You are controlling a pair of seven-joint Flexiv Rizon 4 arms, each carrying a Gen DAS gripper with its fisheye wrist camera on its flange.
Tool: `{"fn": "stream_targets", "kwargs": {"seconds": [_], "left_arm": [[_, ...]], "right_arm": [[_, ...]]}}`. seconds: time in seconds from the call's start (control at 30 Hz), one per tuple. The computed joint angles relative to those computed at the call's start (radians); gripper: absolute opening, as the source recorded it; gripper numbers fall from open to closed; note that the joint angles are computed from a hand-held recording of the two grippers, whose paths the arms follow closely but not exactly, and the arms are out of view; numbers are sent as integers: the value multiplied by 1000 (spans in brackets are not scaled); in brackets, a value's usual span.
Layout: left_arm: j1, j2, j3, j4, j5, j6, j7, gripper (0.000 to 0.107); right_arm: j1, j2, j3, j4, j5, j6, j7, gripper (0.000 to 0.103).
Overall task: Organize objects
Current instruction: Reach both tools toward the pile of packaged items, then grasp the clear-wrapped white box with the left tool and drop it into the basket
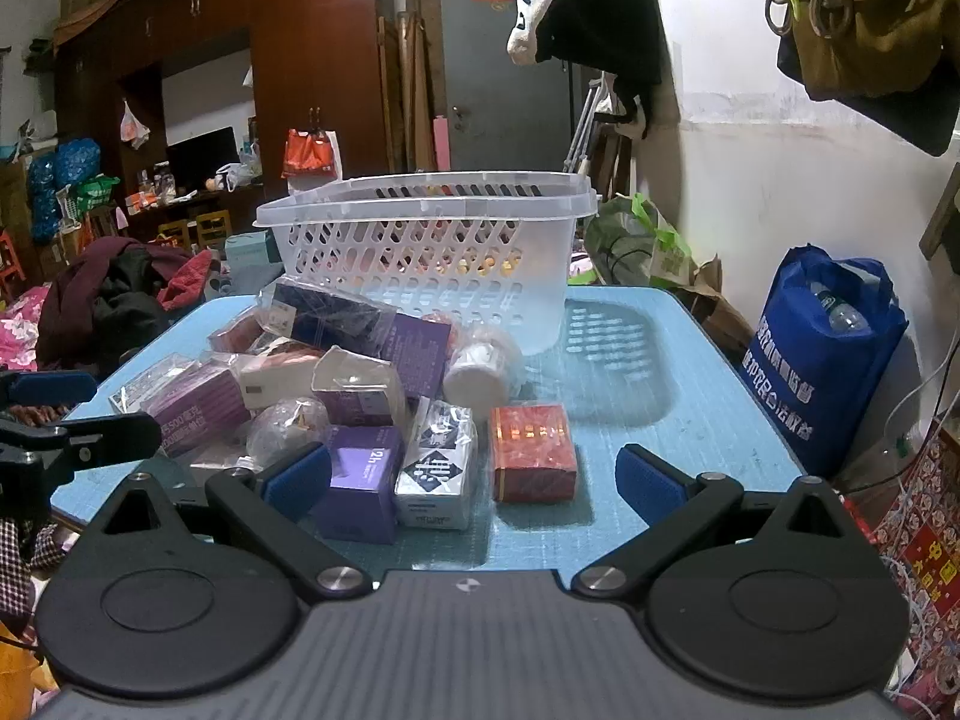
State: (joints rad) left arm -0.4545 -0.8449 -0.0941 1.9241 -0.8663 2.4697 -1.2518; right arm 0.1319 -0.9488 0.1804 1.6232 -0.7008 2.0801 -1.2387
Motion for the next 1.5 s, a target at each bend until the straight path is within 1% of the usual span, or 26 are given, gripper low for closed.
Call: {"fn": "stream_targets", "kwargs": {"seconds": [0.3,0.47,0.5,0.57,0.6,0.67,0.7,0.73,0.77,0.8,0.87,0.9,0.97,1.0,1.03,1.07,1.13,1.2,1.23,1.3,1.4,1.47,1.5], "left_arm": [[-3,0,2,-3,12,0,8,100],[-11,-5,7,-8,7,18,19,100],[-20,-13,13,-15,1,35,32,100],[-56,-51,31,-56,-63,114,86,101],[-66,-83,41,-82,-74,181,97,103],[-59,-123,49,-109,-56,268,100,103],[-51,-126,40,-113,-63,275,114,103],[-39,-119,21,-111,-88,263,136,103],[-26,-116,5,-108,-97,259,145,103],[-15,-120,-6,-107,-100,267,152,103],[-2,-129,-27,-107,-134,285,191,103],[15,-122,-44,-89,-133,282,185,103],[85,-72,-92,-4,-72,211,68,102],[120,-53,-96,39,-3,182,-11,97],[145,-45,-89,65,65,168,-68,96],[148,-46,-76,76,97,166,-92,95],[124,-55,-46,73,94,167,-98,95],[112,-64,-27,62,115,157,-99,95],[109,-70,-19,56,132,164,-107,95],[102,-76,-11,48,125,173,-116,94],[116,-70,-8,55,132,167,-134,88],[116,-74,-5,49,119,161,-137,86],[116,-76,-3,45,113,159,-137,86]], "right_arm": [[1,2,-2,1,8,4,0,103],[-1,1,-1,0,2,3,0,103],[-2,2,0,1,1,4,0,103],[-7,-3,5,-2,-7,12,-2,103],[-20,-10,17,-6,-28,19,2,103],[-50,-31,43,-23,-83,33,22,103],[-58,-45,48,-35,-102,51,30,103],[-61,-63,44,-52,-113,80,34,103],[-53,-74,29,-65,-111,97,38,103],[-30,-79,1,-73,-80,110,33,103],[32,-82,-65,-86,28,112,9,103],[38,-89,-72,-99,42,103,13,103],[-7,-117,-32,-136,-30,74,62,103],[-34,-133,-6,-156,-76,62,94,103],[-48,-145,6,-169,-104,63,116,103],[-55,-151,8,-174,-125,70,130,103],[-61,-159,1,-184,-168,74,155,103],[-52,-161,-18,-186,-172,91,162,101],[-51,-163,-23,-189,-181,101,170,99],[-60,-169,-27,-197,-219,114,198,96],[-50,-176,-55,-210,-234,142,221,91],[-36,-178,-76,-216,-228,147,230,85],[-28,-179,-87,-221,-224,142,231,81]]}}
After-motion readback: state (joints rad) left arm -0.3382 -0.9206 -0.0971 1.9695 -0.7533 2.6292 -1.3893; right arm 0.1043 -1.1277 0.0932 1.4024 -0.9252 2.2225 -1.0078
